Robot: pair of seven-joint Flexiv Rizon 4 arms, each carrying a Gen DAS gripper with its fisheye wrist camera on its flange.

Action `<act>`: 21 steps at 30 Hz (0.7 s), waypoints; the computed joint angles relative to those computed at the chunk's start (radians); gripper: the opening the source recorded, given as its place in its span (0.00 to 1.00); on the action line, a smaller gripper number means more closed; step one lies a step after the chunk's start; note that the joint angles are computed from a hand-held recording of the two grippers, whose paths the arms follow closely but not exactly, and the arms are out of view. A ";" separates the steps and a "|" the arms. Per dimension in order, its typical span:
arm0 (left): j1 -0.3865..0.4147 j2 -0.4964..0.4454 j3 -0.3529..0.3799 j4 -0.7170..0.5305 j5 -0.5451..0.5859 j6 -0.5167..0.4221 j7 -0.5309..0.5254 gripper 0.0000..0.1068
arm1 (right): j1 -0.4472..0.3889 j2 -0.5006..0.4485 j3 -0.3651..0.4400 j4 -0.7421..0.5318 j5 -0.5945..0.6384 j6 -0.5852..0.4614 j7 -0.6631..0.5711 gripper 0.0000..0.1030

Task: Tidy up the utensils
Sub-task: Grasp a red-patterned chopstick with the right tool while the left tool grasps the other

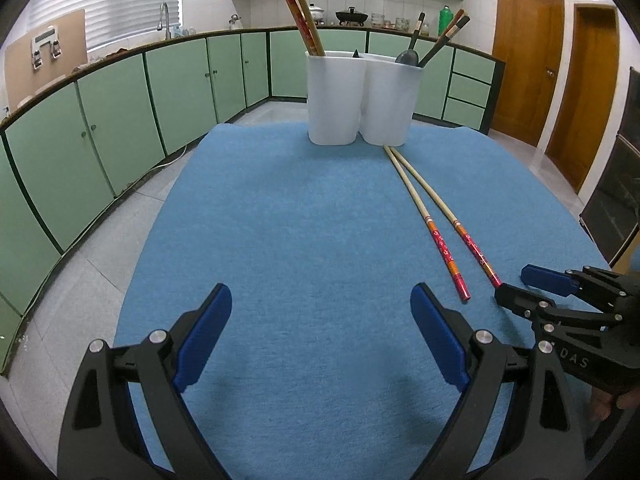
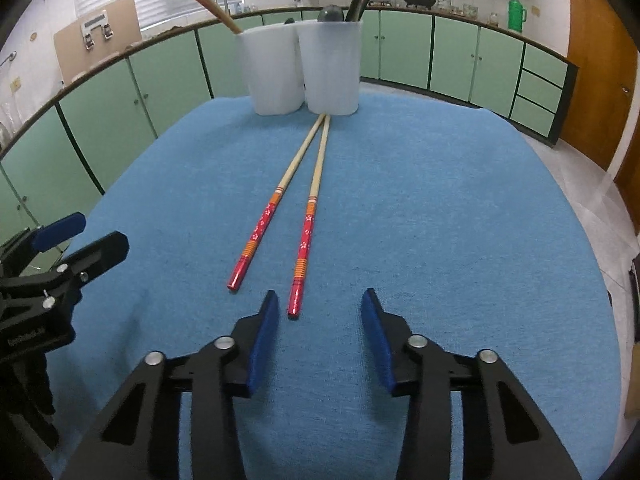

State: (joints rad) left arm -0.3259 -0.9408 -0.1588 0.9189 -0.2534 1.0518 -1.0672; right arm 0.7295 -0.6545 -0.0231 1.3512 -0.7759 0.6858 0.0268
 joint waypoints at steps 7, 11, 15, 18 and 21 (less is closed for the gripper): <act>-0.006 -0.010 0.003 -0.019 0.004 -0.022 -0.005 0.83 | -0.007 -0.009 0.003 -0.011 0.009 0.019 -0.026 0.06; -0.009 -0.008 -0.001 -0.017 0.001 -0.031 -0.004 0.83 | -0.008 0.009 -0.001 0.020 0.005 0.050 -0.001 0.06; -0.022 -0.011 -0.004 -0.025 0.001 -0.053 -0.008 0.83 | -0.009 0.046 -0.005 0.071 -0.015 0.050 0.043 0.06; -0.032 -0.016 -0.009 -0.031 -0.004 -0.073 -0.012 0.83 | -0.017 0.085 -0.002 0.125 -0.042 0.059 0.097 0.06; -0.053 -0.025 0.003 -0.049 0.004 -0.096 -0.033 0.81 | -0.028 0.116 0.006 0.168 -0.070 0.064 0.143 0.06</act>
State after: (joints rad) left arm -0.3788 -0.9653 -0.1554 0.8700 -0.2493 0.9561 -1.1003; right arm 0.7019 -0.5387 -0.0171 1.5197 -0.8463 0.7502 0.1694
